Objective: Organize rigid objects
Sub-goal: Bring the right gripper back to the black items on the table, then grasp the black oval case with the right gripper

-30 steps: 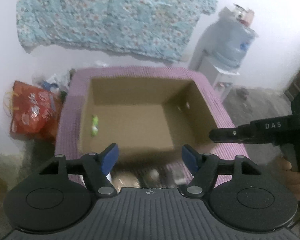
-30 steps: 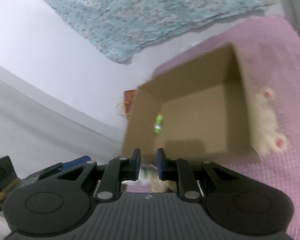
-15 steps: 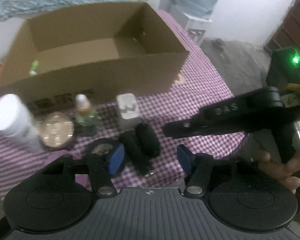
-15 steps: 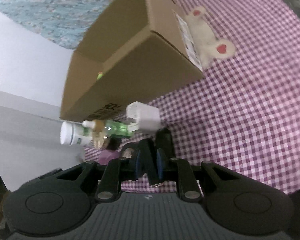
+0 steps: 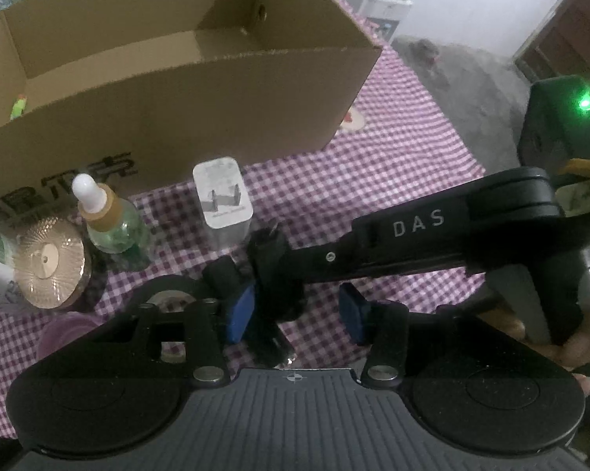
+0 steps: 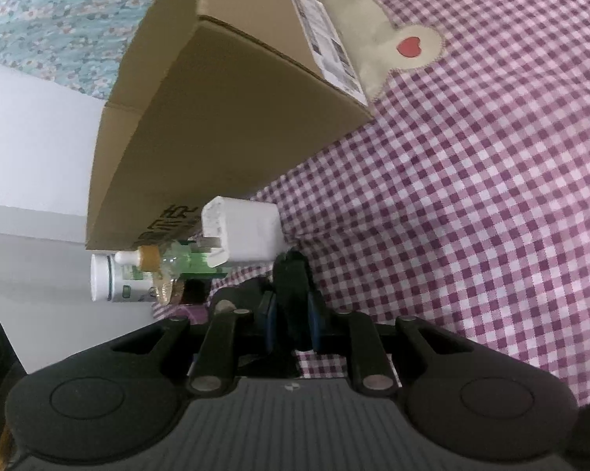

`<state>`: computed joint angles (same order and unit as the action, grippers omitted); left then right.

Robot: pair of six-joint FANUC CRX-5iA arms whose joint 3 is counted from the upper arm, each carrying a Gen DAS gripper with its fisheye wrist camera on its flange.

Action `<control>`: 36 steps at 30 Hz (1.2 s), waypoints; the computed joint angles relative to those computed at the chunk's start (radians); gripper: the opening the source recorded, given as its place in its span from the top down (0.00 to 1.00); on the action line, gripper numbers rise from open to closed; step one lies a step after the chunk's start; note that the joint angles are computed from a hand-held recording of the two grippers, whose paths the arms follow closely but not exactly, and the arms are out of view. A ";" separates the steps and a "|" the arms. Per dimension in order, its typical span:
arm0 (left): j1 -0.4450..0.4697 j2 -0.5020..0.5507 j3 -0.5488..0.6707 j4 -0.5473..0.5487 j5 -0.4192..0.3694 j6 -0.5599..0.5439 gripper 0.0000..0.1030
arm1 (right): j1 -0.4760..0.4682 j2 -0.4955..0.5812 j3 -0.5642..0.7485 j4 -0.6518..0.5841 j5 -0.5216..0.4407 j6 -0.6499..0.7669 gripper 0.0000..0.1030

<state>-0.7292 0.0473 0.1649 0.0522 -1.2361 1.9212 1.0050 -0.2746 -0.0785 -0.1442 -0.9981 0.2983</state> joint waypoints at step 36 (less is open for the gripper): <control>-0.014 0.118 0.094 0.013 -0.043 -0.046 0.53 | -0.078 -0.084 -0.090 -0.072 0.059 0.017 0.84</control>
<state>-0.7431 0.1651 0.2592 0.0652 -1.2791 1.8757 0.9268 -0.3583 -0.1680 -0.2162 -0.9389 0.3157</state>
